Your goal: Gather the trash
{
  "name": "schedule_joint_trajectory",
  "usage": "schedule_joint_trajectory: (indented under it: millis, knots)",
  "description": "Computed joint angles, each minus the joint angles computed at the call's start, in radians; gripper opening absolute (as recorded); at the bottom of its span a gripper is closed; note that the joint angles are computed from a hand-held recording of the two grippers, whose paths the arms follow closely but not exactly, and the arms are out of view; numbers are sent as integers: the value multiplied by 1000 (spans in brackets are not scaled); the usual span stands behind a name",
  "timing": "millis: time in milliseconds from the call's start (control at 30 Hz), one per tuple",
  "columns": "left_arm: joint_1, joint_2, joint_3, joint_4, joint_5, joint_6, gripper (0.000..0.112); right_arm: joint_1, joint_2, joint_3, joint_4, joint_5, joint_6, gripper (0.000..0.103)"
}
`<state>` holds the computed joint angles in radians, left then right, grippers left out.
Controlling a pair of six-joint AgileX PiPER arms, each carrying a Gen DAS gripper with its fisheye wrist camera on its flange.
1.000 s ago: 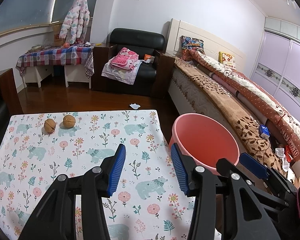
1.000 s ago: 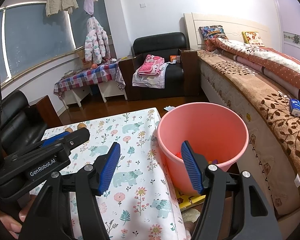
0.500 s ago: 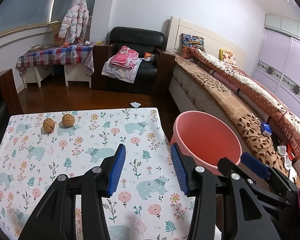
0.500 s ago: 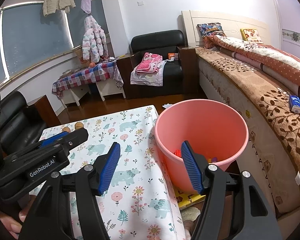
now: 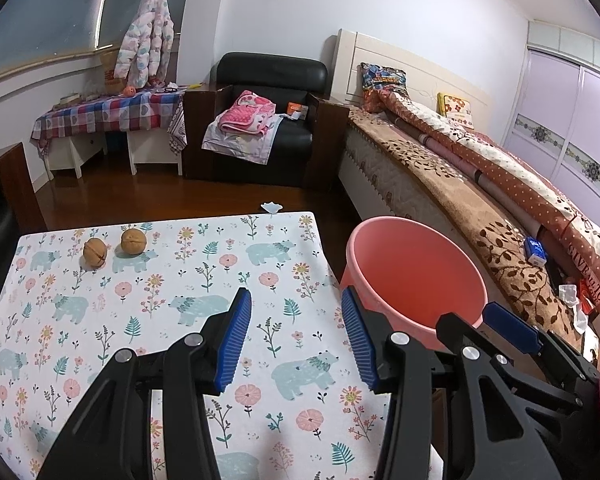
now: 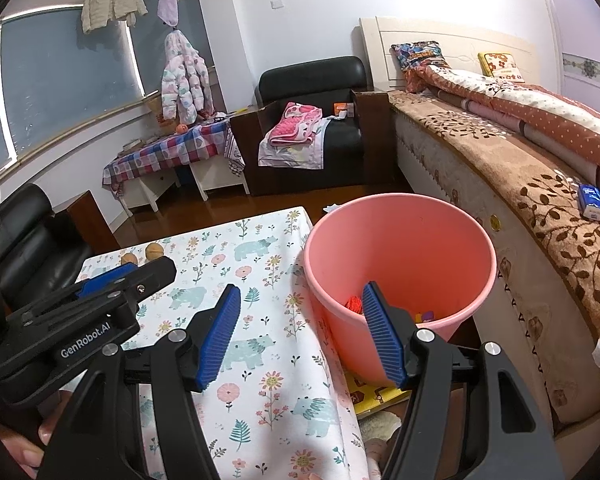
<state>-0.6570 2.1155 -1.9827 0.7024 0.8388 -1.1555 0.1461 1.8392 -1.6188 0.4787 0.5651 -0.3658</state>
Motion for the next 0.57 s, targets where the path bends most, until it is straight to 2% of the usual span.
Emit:
schedule_joint_trajectory:
  millis: [200, 367, 567]
  knots:
    - [2, 5, -5, -9, 0, 13, 47, -1, 5, -9, -7, 5, 10, 64]
    - [3, 45, -83, -43, 42, 50, 47, -2, 13, -21, -14, 15, 15, 64]
    - [5, 56, -102, -61, 44, 74, 47, -3, 16, -24, -14, 17, 15, 64]
